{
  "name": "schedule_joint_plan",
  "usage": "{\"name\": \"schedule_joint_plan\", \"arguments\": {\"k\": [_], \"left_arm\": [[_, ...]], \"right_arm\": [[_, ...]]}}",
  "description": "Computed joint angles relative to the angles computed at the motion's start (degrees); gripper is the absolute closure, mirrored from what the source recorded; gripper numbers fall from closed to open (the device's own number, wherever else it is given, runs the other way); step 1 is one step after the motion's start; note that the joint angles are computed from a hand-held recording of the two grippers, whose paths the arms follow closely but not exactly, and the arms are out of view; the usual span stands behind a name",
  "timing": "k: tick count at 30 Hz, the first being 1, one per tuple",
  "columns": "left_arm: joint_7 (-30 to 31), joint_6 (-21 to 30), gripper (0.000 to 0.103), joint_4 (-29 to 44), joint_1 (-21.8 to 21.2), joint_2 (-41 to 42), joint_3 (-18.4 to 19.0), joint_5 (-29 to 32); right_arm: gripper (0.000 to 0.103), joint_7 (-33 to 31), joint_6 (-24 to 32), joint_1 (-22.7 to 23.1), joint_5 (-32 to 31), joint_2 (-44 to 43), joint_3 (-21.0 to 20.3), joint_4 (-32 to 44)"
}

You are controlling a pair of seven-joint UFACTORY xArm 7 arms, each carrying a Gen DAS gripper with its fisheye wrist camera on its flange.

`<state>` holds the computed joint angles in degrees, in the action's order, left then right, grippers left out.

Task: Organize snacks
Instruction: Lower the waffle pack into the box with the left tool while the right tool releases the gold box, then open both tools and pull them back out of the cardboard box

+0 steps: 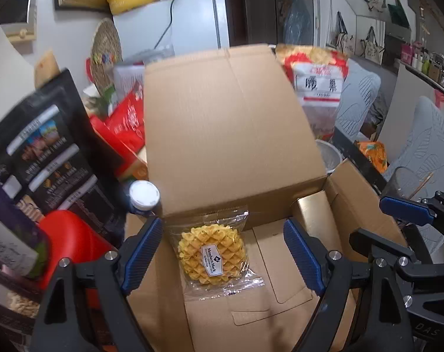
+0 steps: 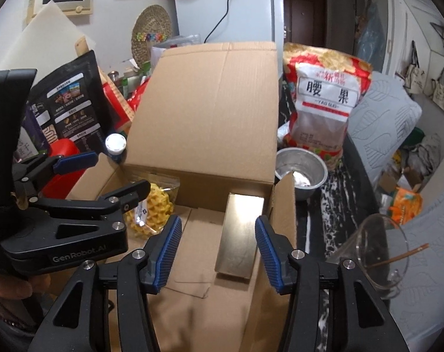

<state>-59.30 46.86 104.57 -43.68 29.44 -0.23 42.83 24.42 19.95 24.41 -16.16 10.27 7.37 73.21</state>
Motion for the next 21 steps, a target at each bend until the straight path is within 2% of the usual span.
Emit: {"name": "schedule_joint_plan", "arguments": {"k": [9,21], "left_arm": [[-4.7,0.3,0.018,-5.2,-1.4,-5.9,-1.0,5.0],[-10.9,2.3,0.018,-13.4,-0.3,-14.5,-6.2,11.6]], "right_arm": [[0.051,6.1,-0.7,-0.1,-5.4,-6.8,0.7,-4.5],[0.051,14.3,-1.2,-3.2,-12.1,-15.6,5.3,-11.3]]}}
